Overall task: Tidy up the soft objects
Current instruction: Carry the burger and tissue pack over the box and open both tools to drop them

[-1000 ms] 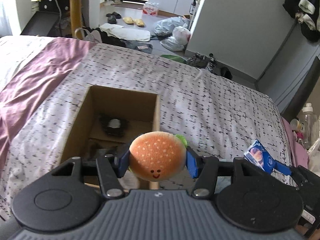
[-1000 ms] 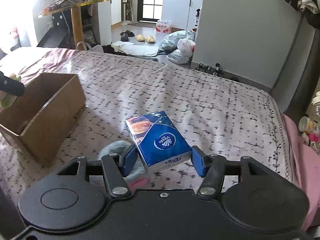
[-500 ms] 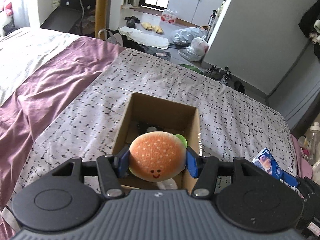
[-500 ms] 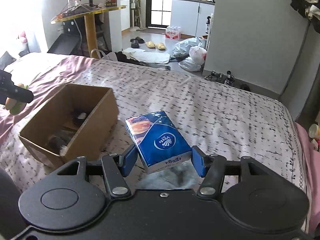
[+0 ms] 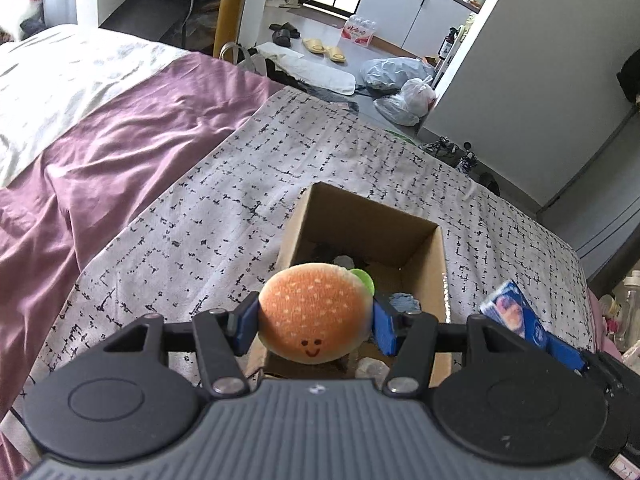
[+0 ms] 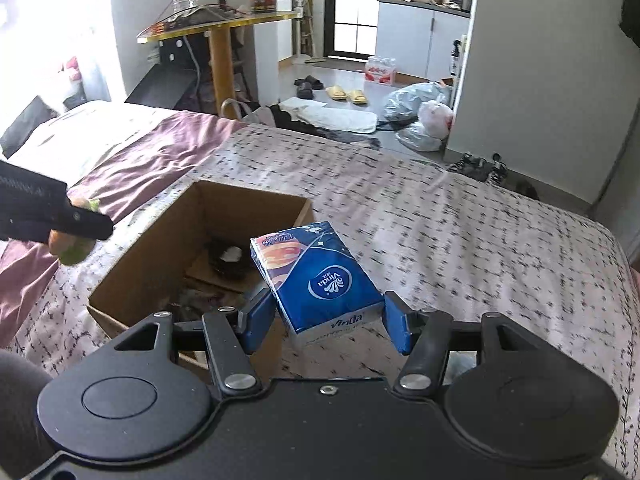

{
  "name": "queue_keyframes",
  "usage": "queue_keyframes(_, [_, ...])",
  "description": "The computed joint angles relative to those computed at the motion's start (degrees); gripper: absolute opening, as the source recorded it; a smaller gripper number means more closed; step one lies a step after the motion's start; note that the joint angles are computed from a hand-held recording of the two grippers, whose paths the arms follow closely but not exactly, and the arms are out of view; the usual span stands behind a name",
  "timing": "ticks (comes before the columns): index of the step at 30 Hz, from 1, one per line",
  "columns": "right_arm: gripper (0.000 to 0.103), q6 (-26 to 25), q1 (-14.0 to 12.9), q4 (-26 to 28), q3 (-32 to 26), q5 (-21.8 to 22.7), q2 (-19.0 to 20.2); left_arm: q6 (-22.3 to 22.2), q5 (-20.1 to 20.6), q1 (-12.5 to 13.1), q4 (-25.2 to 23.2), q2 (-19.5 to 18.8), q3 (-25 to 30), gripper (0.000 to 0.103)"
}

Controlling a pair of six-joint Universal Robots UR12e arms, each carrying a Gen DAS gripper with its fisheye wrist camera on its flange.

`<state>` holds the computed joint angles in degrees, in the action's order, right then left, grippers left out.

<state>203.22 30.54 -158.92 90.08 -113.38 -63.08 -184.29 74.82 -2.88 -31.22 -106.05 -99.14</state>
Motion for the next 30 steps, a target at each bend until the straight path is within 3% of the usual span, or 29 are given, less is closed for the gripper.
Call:
queue_keyframes(20, [0.059,-4.1,-0.6,4.9,-11.4,-0.6,7.3,-1.1,-3.9,2.0,-1.8,-3.9,3.3,0.056])
queue_keyframes(25, [0.073,-4.3,-0.4,6.5,-12.4,-2.3,8.3,-1.0,-4.4,2.0,-2.3,-4.7,4.2,0.056])
queue_keyframes(30, [0.073,-2.9,-0.2,6.3,-10.9,-2.7,7.5,-0.6,-5.0,1.7,-2.7,-5.3,4.9,0.056])
